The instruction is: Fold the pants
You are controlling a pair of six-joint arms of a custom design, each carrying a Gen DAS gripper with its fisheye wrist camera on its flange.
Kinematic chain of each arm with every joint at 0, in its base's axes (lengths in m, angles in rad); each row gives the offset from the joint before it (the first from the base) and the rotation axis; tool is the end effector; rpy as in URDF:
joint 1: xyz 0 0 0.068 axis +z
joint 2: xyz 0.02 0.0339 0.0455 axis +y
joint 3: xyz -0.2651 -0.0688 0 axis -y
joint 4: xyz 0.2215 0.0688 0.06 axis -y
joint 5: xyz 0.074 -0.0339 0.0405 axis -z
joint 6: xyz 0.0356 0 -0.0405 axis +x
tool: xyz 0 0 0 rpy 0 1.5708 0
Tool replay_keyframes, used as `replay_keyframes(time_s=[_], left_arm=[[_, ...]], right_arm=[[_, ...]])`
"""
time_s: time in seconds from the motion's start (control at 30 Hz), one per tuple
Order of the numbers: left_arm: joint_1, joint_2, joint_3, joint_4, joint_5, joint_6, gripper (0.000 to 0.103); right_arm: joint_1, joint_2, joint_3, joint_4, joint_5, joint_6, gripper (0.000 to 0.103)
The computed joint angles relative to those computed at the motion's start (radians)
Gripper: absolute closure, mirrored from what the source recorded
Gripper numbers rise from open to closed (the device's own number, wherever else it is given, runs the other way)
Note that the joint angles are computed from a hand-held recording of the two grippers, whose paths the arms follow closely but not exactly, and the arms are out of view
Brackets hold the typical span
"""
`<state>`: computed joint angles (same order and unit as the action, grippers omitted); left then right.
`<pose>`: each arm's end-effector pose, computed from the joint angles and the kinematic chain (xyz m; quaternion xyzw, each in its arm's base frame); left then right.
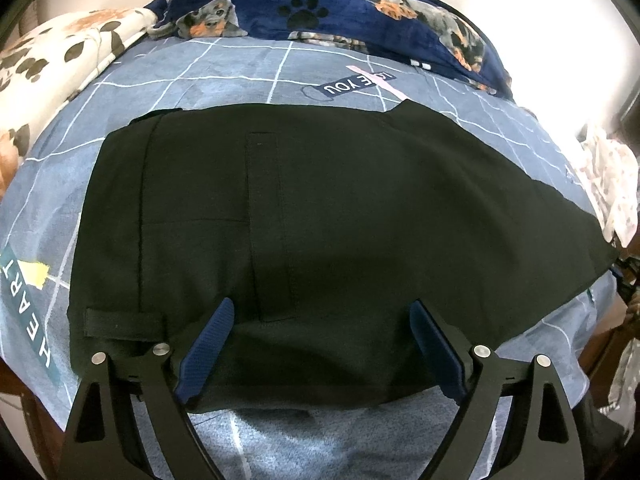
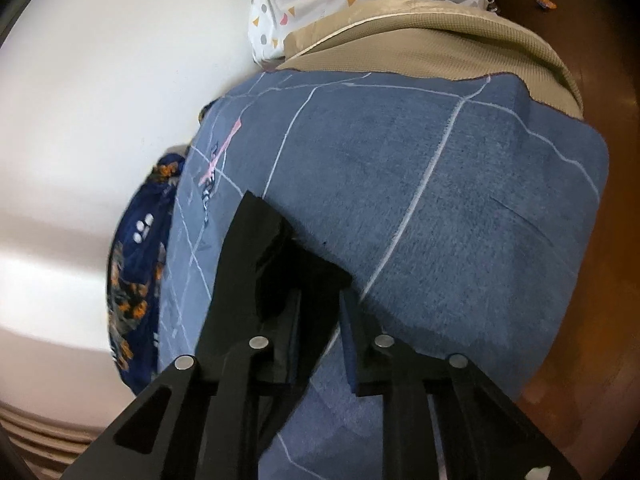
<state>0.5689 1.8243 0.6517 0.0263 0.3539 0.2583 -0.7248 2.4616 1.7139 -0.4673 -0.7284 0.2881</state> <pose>0.2357 0.1361 0.0914 -0.1122 0.9565 -0.0742 0.2590 0.3634 -0.2901 0.0793 0.3910 0.8348 0.3064 0.2374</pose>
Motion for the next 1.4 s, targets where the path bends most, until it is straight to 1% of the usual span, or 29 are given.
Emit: replay_keyframes(time_s=[0.03, 0.07, 0.13, 0.2, 0.27, 0.33, 0.4, 0.43, 0.47, 0.5, 0.57, 0.6, 0.63, 0.7, 0.77, 0.8, 0.83, 0.87, 0.9, 0.93, 0.97, 1.03, 1.1, 1.23, 1.33, 1.4], left_arm=[[-0.001, 0.000, 0.000, 0.000, -0.003, 0.003, 0.013], [0.000, 0.000, 0.001, -0.001, -0.003, 0.004, 0.013], [0.004, 0.002, 0.002, -0.003, -0.004, 0.013, 0.013], [0.004, 0.002, 0.002, -0.002, -0.003, 0.013, 0.013], [0.003, 0.001, 0.001, -0.001, -0.005, 0.011, 0.013], [0.003, 0.001, 0.003, -0.003, -0.007, 0.016, 0.013], [0.007, 0.002, 0.002, -0.002, -0.007, 0.020, 0.013], [0.006, 0.002, 0.002, -0.001, -0.008, 0.020, 0.013], [0.005, 0.001, 0.003, -0.005, -0.009, 0.022, 0.013], [0.007, 0.001, 0.004, -0.005, -0.007, 0.026, 0.013], [0.013, 0.007, 0.002, 0.003, -0.001, 0.033, 0.013], [0.012, 0.007, -0.001, 0.009, -0.004, 0.032, 0.013], [0.014, 0.009, 0.000, 0.006, -0.001, 0.034, 0.011], [0.014, 0.007, -0.001, 0.007, -0.004, 0.036, 0.010], [0.012, 0.005, -0.004, 0.007, -0.013, 0.042, 0.010], [0.011, 0.007, -0.002, 0.007, -0.014, 0.044, 0.010], [0.013, 0.008, 0.001, 0.001, -0.012, 0.046, 0.010], [0.016, 0.011, 0.008, -0.007, -0.008, 0.046, 0.010], [0.015, 0.012, 0.012, -0.013, -0.006, 0.040, 0.010], [0.020, 0.013, 0.017, -0.019, -0.001, 0.040, 0.010], [0.019, 0.012, 0.015, -0.018, 0.000, 0.035, 0.010], [0.021, 0.011, 0.014, -0.018, 0.006, 0.032, 0.010], [0.019, 0.012, 0.012, -0.011, 0.006, 0.032, 0.010], [0.011, 0.011, 0.004, 0.003, -0.007, 0.039, 0.009], [0.019, 0.015, 0.007, 0.002, 0.005, 0.040, 0.009], [0.018, 0.015, 0.006, 0.006, 0.006, 0.035, 0.009]], right_arm=[[-0.002, 0.004, 0.001, 0.006, -0.009, 0.007, 0.085], [-0.005, 0.009, 0.001, 0.016, -0.028, 0.018, 0.083], [-0.014, 0.019, -0.010, 0.051, -0.068, 0.064, 0.081], [-0.012, 0.023, -0.009, 0.062, -0.074, 0.069, 0.084], [0.005, 0.010, 0.000, 0.029, -0.002, 0.019, 0.099], [0.016, -0.018, -0.018, 0.027, 0.063, -0.013, 0.100], [0.019, -0.061, -0.051, 0.053, 0.126, -0.058, 0.101], [0.019, -0.065, -0.052, 0.058, 0.153, -0.069, 0.103], [0.011, -0.070, -0.055, 0.074, 0.212, -0.067, 0.103], [-0.010, -0.050, -0.029, 0.058, 0.211, -0.050, 0.103], [-0.075, -0.011, 0.003, 0.050, 0.067, -0.002, 0.103], [-0.092, -0.021, -0.025, 0.090, 0.014, 0.011, 0.103], [-0.110, -0.027, -0.044, 0.111, -0.029, 0.034, 0.096], [-0.132, 0.009, -0.006, 0.072, -0.111, 0.052, 0.096], [-0.131, 0.006, -0.018, 0.067, -0.116, 0.038, 0.095], [-0.129, 0.014, -0.013, 0.064, -0.153, 0.033, 0.095], [-0.120, 0.017, -0.028, 0.088, -0.203, 0.047, 0.092], [-0.111, 0.014, -0.039, 0.100, -0.206, 0.056, 0.076], [-0.098, 0.015, -0.042, 0.116, -0.202, 0.068, 0.064], [-0.088, 0.009, -0.064, 0.145, -0.205, 0.079, 0.048], [-0.079, -0.003, -0.095, 0.186, -0.206, 0.093, 0.048], [-0.056, -0.023, -0.116, 0.195, -0.170, 0.075, 0.048], [-0.040, -0.015, -0.105, 0.184, -0.183, 0.073, 0.047], [-0.004, -0.023, -0.132, 0.246, -0.163, 0.094, 0.046], [0.006, -0.025, -0.142, 0.273, -0.149, 0.097, 0.047], [0.016, -0.029, -0.129, 0.242, -0.102, 0.059, 0.064]])
